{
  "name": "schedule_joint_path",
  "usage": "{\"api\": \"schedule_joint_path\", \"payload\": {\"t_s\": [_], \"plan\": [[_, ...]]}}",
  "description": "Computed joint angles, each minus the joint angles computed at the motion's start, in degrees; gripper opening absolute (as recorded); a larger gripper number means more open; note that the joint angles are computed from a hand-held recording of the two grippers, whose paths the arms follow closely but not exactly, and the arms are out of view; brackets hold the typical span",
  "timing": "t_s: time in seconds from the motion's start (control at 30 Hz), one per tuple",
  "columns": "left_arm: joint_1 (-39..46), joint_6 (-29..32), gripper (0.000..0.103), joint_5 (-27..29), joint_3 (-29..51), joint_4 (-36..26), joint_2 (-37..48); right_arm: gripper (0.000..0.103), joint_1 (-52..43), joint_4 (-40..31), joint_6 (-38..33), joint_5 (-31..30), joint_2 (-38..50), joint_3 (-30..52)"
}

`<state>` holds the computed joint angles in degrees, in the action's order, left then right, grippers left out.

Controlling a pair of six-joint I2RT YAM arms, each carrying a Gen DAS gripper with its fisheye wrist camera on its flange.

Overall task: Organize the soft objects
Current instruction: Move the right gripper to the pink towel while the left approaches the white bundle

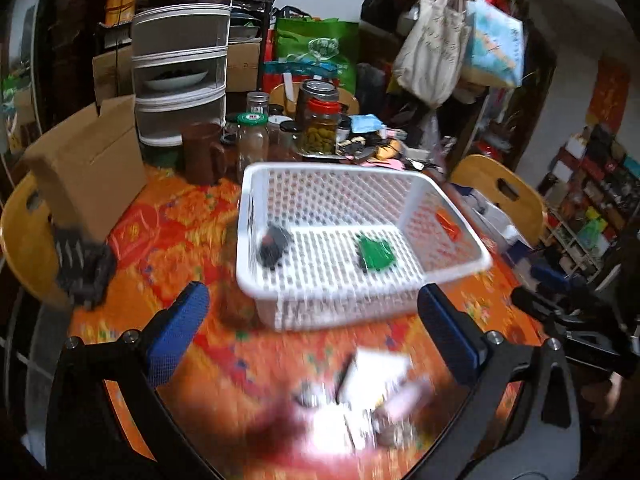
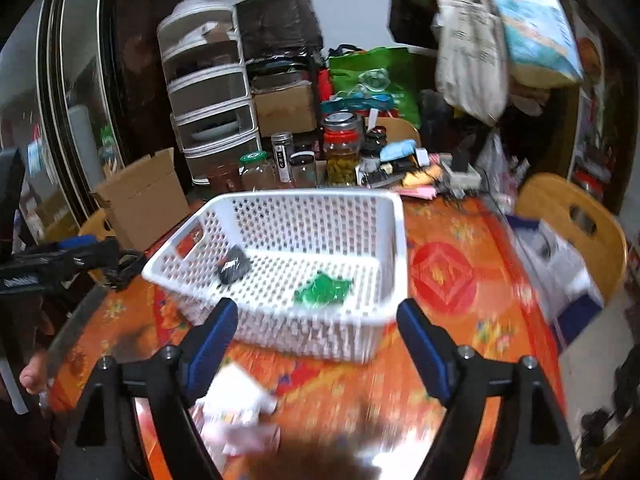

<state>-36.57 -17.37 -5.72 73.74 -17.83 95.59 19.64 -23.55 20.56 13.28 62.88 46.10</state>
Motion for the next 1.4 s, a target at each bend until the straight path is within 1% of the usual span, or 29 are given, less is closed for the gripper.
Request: {"api": "schedule_joint_path", "payload": {"t_s": [0.03,0.07,0.1,0.17,0.23,0.27,0.37,0.47,0.63,0.8,0.87,1.03,1.13,1.23,1.4], "plan": [[-0.73,-0.19,0.103,-1.18,-3.77,1.04,-2.48,0.083,1.91,-0.03,2.71,1.09,-3.45,-3.86],[-1.99,-0.57,0.103,-3.16,-9.21,2.64,-5.24,0.083,4.88,-0.13,6.48,2.47,-6.70,-8.15],[-2.83,-0.85,0.103,-3.99,-12.63,3.89,-6.48,0.083,7.17,-0.13,9.37,2.94,-8.61,-11.23],[-4.11,-1.76,0.103,-3.83,-19.31,7.27,-7.11,0.083,11.58,2.08,15.09,3.10,-10.84,-17.40],[-4.48,-3.21,0.103,-2.82,-22.44,10.01,-5.13,0.083,14.52,6.07,20.26,2.66,-9.08,-21.89],[-4.38,-3.99,0.103,-1.39,-23.47,11.66,-2.78,0.083,15.29,7.65,21.70,2.58,-7.96,-23.16],[-3.45,-4.93,0.103,0.70,-23.73,13.74,1.46,0.083,15.25,12.33,22.86,0.35,-3.57,-24.75],[-2.33,-5.18,0.103,1.26,-24.60,17.05,3.30,0.083,15.70,15.05,22.41,-0.26,-0.38,-24.20],[-1.82,-5.22,0.102,1.42,-20.56,16.56,7.45,0.083,16.51,18.65,21.53,0.18,5.66,-21.53],[-0.50,-5.13,0.097,2.78,-19.32,18.04,9.50,0.083,16.54,20.42,19.73,-0.15,12.50,-16.70],[-0.11,-4.98,0.095,2.85,-18.95,18.36,10.22,0.083,16.45,19.95,19.03,0.16,15.41,-14.34],[0.27,-4.35,0.094,3.48,-19.37,19.47,10.56,0.083,15.16,19.67,17.80,-0.26,21.35,-10.18],[0.56,-4.13,0.094,3.78,-19.88,20.02,10.35,0.083,15.42,19.23,16.81,-0.37,23.29,-8.35],[1.13,-4.03,0.094,4.17,-19.78,20.39,10.84,0.083,16.48,17.04,15.75,1.44,25.55,-5.58],[1.24,-3.91,0.094,4.63,-19.73,21.21,11.87,0.081,16.80,17.69,15.80,2.06,26.08,-5.57]]}}
